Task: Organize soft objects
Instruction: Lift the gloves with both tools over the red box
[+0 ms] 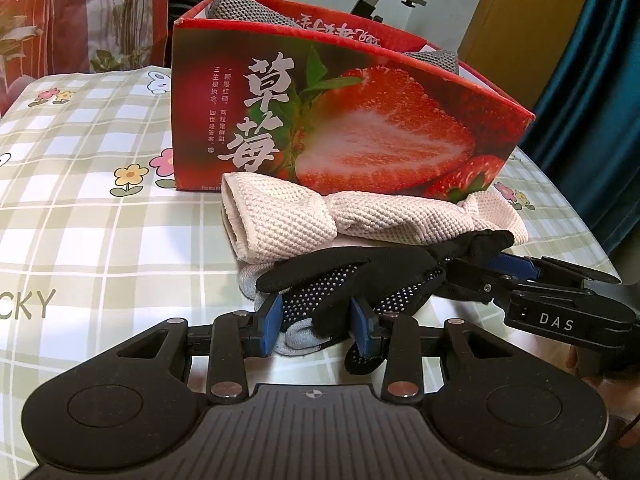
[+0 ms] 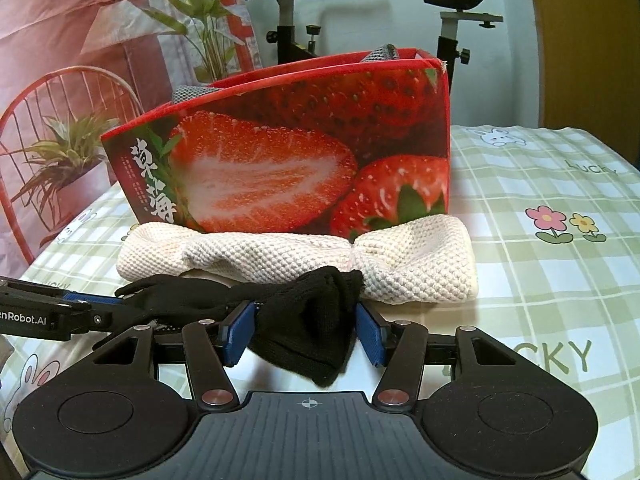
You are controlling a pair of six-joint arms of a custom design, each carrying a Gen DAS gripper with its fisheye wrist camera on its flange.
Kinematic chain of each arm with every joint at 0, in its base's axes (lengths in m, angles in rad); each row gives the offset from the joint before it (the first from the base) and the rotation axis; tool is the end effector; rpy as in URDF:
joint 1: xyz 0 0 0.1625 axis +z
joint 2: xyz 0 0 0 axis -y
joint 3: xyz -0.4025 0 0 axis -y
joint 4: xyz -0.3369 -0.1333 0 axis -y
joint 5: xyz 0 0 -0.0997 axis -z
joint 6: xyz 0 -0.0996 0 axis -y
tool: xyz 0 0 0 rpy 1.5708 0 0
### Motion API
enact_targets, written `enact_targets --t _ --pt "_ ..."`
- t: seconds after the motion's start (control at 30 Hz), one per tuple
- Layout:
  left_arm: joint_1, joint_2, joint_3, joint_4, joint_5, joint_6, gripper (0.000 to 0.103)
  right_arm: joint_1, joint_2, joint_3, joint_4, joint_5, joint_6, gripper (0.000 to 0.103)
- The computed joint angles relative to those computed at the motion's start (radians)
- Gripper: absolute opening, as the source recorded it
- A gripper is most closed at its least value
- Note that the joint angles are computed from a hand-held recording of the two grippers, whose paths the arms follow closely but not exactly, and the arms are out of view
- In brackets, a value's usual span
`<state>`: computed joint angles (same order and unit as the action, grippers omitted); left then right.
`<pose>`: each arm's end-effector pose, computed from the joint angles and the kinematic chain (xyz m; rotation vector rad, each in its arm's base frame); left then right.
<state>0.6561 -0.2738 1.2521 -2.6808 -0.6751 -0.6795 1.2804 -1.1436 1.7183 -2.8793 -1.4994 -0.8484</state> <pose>-0.4122 -0.5837 -0.0568 0.2092 2.4291 -0.9497 -0.0344 -0.6056 0.3387 0.7669 -2.5447 0.9113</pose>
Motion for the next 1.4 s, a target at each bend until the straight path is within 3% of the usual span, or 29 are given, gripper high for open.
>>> enact_targets --t 0.17,0.23,0.27,0.37,0.53,0.9,1.13,1.4 --pt "-0.006 0.002 0.017 -0.037 0.012 0.012 0.039 -0.002 -0.002 0.000 0.006 0.005 -0.002 0.051" --pt "-0.007 0.001 0.022 -0.042 0.011 0.015 0.031 -0.005 -0.004 -0.003 0.023 0.016 -0.002 0.044" --pt "-0.007 -0.001 0.025 -0.045 0.006 0.015 0.019 -0.006 -0.006 -0.004 0.033 0.022 -0.002 0.043" --pt "-0.004 -0.009 0.047 -0.082 -0.015 0.016 0.013 -0.008 -0.012 -0.006 0.059 0.034 -0.009 0.034" --pt "-0.007 -0.015 0.053 -0.077 -0.012 0.000 0.011 -0.005 -0.023 0.008 0.071 0.042 -0.043 0.024" --pt "-0.031 -0.039 0.095 -0.167 0.026 0.046 0.011 0.002 -0.074 0.022 0.108 0.097 -0.063 0.019" --pt "-0.055 -0.061 0.078 -0.267 0.060 0.215 0.011 0.047 -0.090 -0.048 0.191 0.133 -0.105 0.019" --pt "-0.054 -0.037 -0.047 -0.356 0.096 0.396 0.010 0.126 -0.054 -0.205 0.288 0.145 -0.094 0.019"
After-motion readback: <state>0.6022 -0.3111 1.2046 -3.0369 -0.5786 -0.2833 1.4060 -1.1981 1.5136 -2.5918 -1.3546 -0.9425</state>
